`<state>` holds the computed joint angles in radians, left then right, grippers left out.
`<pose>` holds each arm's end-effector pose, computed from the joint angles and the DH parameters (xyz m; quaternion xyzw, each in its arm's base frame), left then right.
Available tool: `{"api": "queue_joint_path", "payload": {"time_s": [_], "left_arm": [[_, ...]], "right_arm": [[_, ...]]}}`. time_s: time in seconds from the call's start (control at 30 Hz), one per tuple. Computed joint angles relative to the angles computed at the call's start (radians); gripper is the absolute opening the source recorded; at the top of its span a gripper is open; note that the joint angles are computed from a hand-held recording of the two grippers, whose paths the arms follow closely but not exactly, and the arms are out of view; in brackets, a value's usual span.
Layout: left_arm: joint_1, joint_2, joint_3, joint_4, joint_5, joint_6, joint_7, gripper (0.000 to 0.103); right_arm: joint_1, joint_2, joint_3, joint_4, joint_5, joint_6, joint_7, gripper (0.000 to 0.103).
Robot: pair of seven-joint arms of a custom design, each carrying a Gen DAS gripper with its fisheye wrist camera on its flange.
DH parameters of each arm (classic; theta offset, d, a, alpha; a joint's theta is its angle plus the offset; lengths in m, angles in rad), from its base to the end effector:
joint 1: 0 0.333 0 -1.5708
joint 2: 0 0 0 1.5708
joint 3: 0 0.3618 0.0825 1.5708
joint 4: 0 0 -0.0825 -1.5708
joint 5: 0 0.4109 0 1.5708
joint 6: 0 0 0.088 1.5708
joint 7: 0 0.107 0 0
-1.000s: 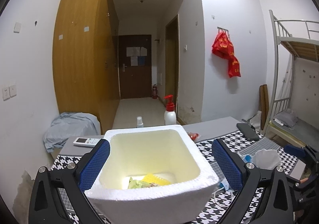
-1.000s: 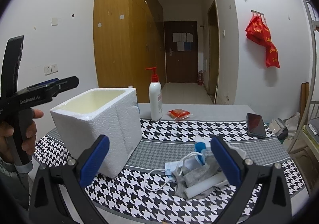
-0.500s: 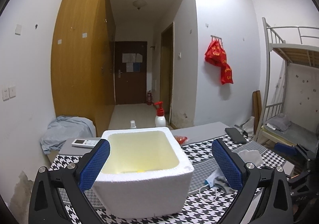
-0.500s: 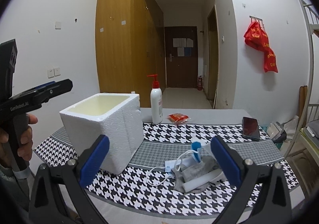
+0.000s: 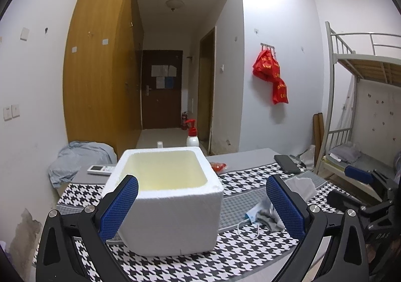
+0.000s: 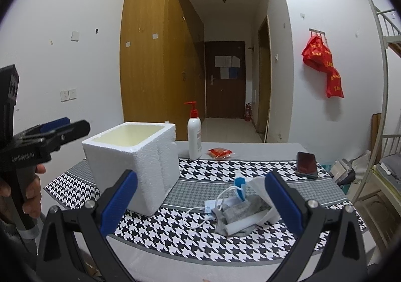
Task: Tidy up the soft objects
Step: 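Withdraw both tools from the box toward the grey cloth and tissue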
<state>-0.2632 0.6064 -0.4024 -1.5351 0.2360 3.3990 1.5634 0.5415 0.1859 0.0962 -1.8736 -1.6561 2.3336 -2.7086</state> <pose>0.6561 -0.4319 0.5105 -0.3361 0.7181 -0.5591 0.2423 0.5516 0.3834 0.4902 -0.4966 0.6281 -0.4596 0.3842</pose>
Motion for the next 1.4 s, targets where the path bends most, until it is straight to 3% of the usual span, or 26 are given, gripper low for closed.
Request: {"api": "queue_joint_path", "payload": {"time_s": [0.13, 0.57, 0.73, 1.03, 1.23, 1.4], "left_arm": [[0.037, 0.001, -0.046, -0.024, 0.027, 0.009, -0.007, 0.102], [0.047, -0.005, -0.041, -0.091, 0.096, 0.08, -0.062, 0.102], [0.074, 0.013, -0.072, -0.095, 0.146, 0.078, -0.088, 0.102], [0.172, 0.087, -0.228, -0.059, 0.257, 0.004, -0.087, 0.102], [0.242, 0.161, -0.377, -0.029, 0.275, -0.069, 0.01, 0.102], [0.257, 0.206, -0.446, -0.008, 0.248, -0.11, 0.101, 0.102]], "right_arm": [[0.002, -0.018, 0.005, -0.025, -0.005, -0.005, 0.023, 0.103], [0.012, -0.025, 0.024, -0.062, -0.023, -0.061, 0.054, 0.103], [0.013, -0.021, 0.023, -0.068, -0.015, -0.062, 0.055, 0.103], [0.012, -0.034, 0.027, -0.097, 0.005, -0.08, 0.077, 0.103], [0.019, -0.055, 0.036, -0.126, 0.043, -0.136, 0.075, 0.103], [0.011, -0.075, 0.04, -0.155, 0.066, -0.155, 0.095, 0.103]]}}
